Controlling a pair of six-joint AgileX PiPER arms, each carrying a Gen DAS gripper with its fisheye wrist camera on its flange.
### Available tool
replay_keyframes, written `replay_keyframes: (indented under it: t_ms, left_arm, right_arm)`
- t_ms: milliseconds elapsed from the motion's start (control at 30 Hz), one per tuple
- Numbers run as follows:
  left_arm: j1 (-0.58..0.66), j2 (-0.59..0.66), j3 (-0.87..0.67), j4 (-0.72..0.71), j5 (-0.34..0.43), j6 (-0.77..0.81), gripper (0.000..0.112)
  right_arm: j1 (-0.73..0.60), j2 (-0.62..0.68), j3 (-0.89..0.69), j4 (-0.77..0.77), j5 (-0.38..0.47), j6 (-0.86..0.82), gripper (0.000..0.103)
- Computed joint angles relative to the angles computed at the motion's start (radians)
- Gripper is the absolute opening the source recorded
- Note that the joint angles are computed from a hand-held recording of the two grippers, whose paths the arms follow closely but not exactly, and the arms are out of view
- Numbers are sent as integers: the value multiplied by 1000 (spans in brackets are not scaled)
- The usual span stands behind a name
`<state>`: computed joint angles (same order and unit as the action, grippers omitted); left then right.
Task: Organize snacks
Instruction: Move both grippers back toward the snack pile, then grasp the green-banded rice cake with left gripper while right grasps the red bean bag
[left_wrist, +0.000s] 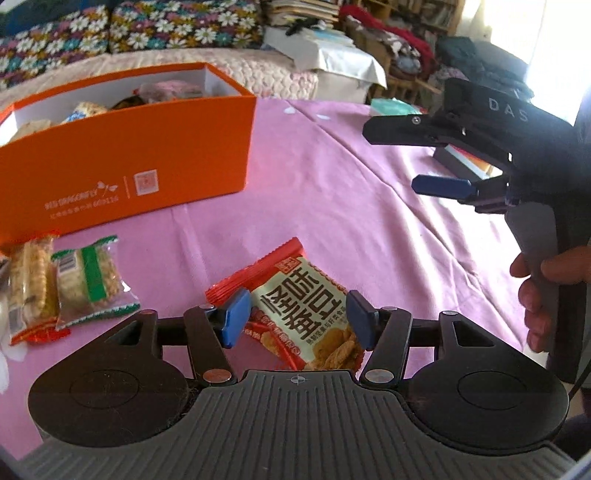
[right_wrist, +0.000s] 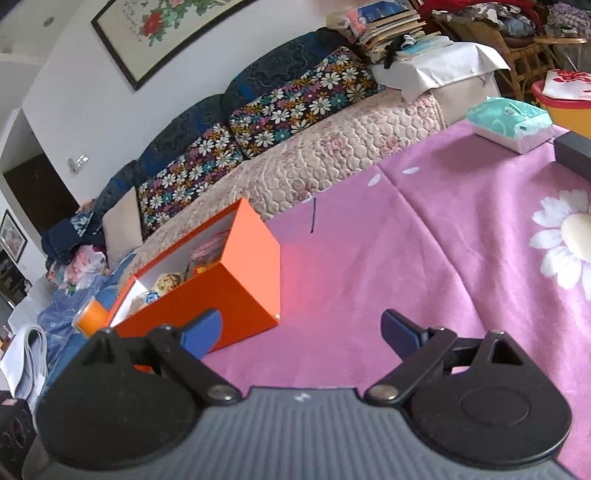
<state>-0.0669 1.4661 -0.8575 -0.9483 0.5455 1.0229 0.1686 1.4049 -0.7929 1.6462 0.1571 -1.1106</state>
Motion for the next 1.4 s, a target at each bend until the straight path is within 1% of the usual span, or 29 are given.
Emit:
replay_keyframes:
  t_ms: [67, 100, 233, 300, 367, 433, 500, 533, 567, 600, 633, 700, 767, 800, 833, 900, 967, 1000, 1033, 1067, 1100, 1167, 1233, 1300, 1400]
  left_arm:
    - [23, 1, -10, 2, 30, -14, 16]
    - [43, 0, -11, -10, 51, -2, 16]
    - [88, -30, 6, -39, 78, 27, 16]
    - [125, -51, 17, -66, 105, 44, 17]
    - [184, -80, 37, -103, 148, 79, 24]
    - [256, -124, 66, -108, 178, 101, 50]
    - [355, -175, 116, -136, 192, 196, 59]
    - [389, -190, 126, -131, 184, 226, 61]
    - [404, -195, 128, -119, 154, 239, 61]
    - [408, -187, 122, -105, 107, 240, 62]
    - [411, -170, 109, -103, 84, 237, 62]
    - [409, -97, 59, -113, 49, 216, 62]
    - [377, -36, 15, -114, 12, 183, 60]
    - [360, -14, -1, -121, -4, 192, 57]
    - [330, 12, -21, -119, -30, 201, 57]
    - [289, 67, -62, -90, -48, 189, 57]
    - [259, 128, -114, -27, -32, 121, 56]
    - [231, 151, -129, 27, -61, 53, 56]
    - [210, 166, -133, 63, -88, 9, 51]
    - [194, 180, -134, 67, -109, -4, 49]
    - [180, 181, -115, 35, -144, 24, 48]
    - [148, 181, -102, 42, -194, 35, 46]
    - [125, 183, -98, 69, -227, 29, 41]
    - [127, 191, -106, 75, -227, 26, 41]
    - [138, 193, -108, 49, -214, 50, 41]
  right_arm:
    - [14, 4, -5, 0, -4, -12, 93]
    - [20, 7, -10, -30, -5, 11, 93]
    - [37, 21, -26, -198, -2, 150, 93]
    - [38, 25, -27, -249, -4, 191, 93]
    - [32, 29, -29, -315, -5, 255, 93]
    - [24, 33, -24, -346, -1, 287, 93]
    - [14, 37, -16, -368, 9, 307, 93]
    - [11, 38, -10, -373, 13, 309, 93]
    - [8, 41, -7, -386, 17, 318, 93]
    - [7, 42, -5, -397, 19, 325, 93]
    - [9, 44, -5, -416, 19, 338, 93]
    - [22, 47, -10, -471, 14, 387, 93]
    - [33, 51, -18, -487, 14, 395, 93]
    - [41, 51, -21, -494, 14, 396, 93]
    - [48, 52, -25, -518, 13, 412, 93]
    - [63, 54, -30, -618, 2, 497, 93]
    - [70, 59, -36, -741, -2, 610, 93]
    - [70, 62, -39, -765, -1, 633, 93]
    - [67, 62, -40, -758, 3, 627, 93]
    - [65, 62, -41, -734, 5, 606, 93]
    - [63, 59, -38, -704, 7, 581, 93]
    - [61, 55, -37, -658, 15, 532, 93]
    - [71, 57, -43, -693, 25, 555, 93]
    - [91, 51, -42, -726, 45, 569, 93]
    - [130, 25, -7, -614, 92, 407, 93]
